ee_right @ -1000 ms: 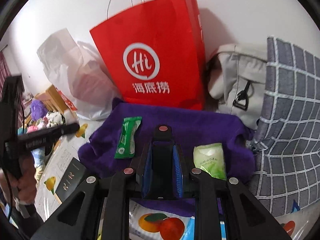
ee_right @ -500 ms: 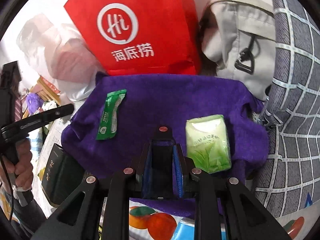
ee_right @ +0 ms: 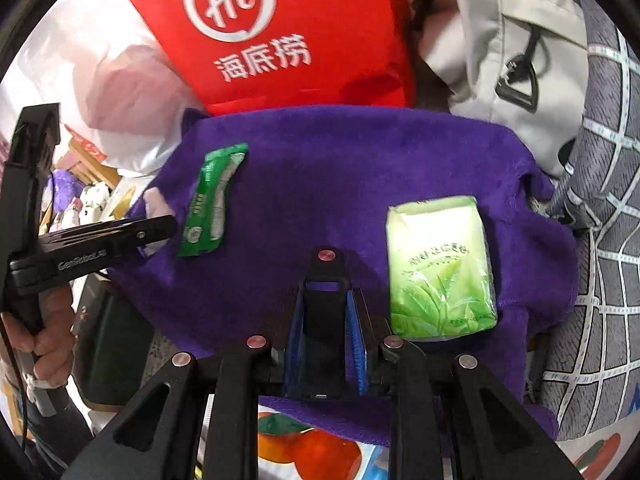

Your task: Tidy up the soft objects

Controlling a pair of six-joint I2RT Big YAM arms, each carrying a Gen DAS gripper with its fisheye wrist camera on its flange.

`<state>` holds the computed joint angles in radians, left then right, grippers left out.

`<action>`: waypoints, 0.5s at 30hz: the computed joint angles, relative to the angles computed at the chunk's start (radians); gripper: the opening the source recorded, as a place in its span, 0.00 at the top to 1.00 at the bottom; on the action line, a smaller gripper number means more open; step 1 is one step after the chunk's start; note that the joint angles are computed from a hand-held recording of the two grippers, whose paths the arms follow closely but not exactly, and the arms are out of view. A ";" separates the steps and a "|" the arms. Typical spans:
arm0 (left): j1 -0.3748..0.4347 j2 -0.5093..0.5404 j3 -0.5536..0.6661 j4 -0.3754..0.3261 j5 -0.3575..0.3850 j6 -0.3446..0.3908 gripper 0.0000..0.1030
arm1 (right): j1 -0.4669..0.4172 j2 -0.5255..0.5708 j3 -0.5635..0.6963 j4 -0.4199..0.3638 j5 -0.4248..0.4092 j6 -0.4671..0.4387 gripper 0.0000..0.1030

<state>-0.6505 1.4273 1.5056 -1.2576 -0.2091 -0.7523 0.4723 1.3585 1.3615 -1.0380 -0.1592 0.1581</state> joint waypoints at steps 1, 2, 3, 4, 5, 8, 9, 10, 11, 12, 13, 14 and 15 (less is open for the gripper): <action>-0.001 0.003 0.002 -0.002 0.002 -0.004 0.75 | 0.000 0.000 0.000 0.001 0.004 0.002 0.78; -0.002 0.003 0.002 -0.001 0.003 -0.008 0.75 | 0.001 -0.001 0.000 0.004 0.011 0.002 0.78; -0.001 0.002 0.002 0.000 0.005 -0.007 0.75 | 0.003 -0.002 0.001 0.003 0.019 0.001 0.77; -0.001 0.002 0.003 -0.002 0.009 -0.006 0.74 | 0.003 -0.002 0.002 0.004 0.021 0.004 0.77; -0.001 0.004 0.007 -0.007 0.009 -0.007 0.74 | -0.001 -0.006 0.001 0.005 0.014 0.008 0.72; -0.011 -0.009 0.009 -0.002 -0.007 0.008 0.60 | -0.009 -0.021 -0.007 0.020 -0.013 0.019 0.56; -0.014 -0.012 0.013 -0.007 -0.018 0.009 0.54 | -0.007 -0.027 -0.006 0.023 -0.004 0.019 0.56; -0.020 -0.016 0.016 -0.011 -0.035 0.005 0.53 | -0.003 -0.032 -0.005 0.023 0.006 0.018 0.55; -0.022 -0.018 0.021 -0.015 -0.044 0.003 0.53 | 0.001 -0.039 -0.003 0.023 0.013 0.016 0.55; -0.026 -0.021 0.025 -0.017 -0.049 0.002 0.50 | 0.003 -0.046 -0.003 0.024 0.017 0.014 0.55; -0.015 -0.034 0.018 -0.016 -0.045 0.014 0.48 | 0.009 -0.055 -0.004 0.027 0.034 0.015 0.51; -0.018 -0.040 0.018 -0.015 -0.052 0.013 0.47 | 0.014 -0.063 -0.004 0.031 0.050 0.017 0.47; -0.019 -0.041 0.022 -0.017 -0.057 0.013 0.45 | 0.019 -0.074 -0.006 0.037 0.068 0.015 0.44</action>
